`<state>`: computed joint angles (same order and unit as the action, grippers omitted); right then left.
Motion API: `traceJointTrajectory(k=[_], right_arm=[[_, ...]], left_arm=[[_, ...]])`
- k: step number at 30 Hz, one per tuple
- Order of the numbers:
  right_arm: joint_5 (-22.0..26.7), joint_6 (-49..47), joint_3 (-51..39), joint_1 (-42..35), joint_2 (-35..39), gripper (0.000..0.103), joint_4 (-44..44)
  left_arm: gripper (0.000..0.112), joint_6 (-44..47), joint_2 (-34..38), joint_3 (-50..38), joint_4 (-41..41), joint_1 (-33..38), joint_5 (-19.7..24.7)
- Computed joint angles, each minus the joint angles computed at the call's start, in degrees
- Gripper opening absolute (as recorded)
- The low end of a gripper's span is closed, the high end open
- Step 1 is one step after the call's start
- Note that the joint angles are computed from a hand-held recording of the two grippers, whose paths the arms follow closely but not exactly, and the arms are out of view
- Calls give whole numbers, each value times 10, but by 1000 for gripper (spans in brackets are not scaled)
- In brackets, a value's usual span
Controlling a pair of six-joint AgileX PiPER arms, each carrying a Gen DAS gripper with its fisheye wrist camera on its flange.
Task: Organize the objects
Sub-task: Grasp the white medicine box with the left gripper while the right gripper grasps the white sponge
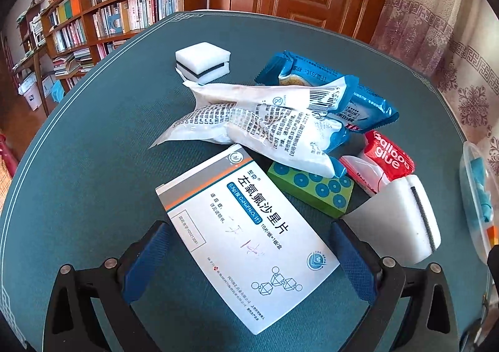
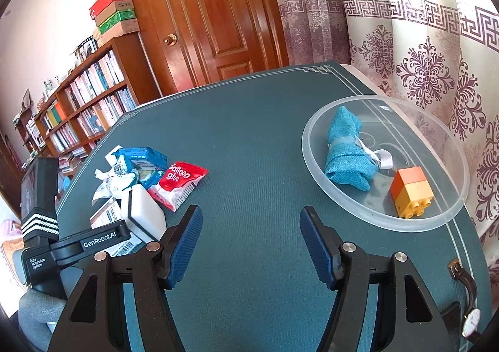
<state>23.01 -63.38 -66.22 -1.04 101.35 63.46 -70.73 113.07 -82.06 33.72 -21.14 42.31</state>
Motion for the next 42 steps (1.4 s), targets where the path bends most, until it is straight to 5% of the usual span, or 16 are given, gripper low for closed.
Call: traceJointTrajectory(k=[9,18,24,34,42], right_arm=[[3,-6,4,8,2,66,-1],[13,-66,29,29,-5,66,34],[23,-70,36,39,1,66,35],[55,-24,10,58,11,66,17],[32,-60,-11,111,24,66,44]], left_arm=[[103,-13,-63,111,39,23,-30],[101,-18,-64,120,61,38,-54],[67,-30,-71,132,109,28,-66],[66,-60,-100,168,166,25,-86],[66,-67,-130,184,185,32,-92]])
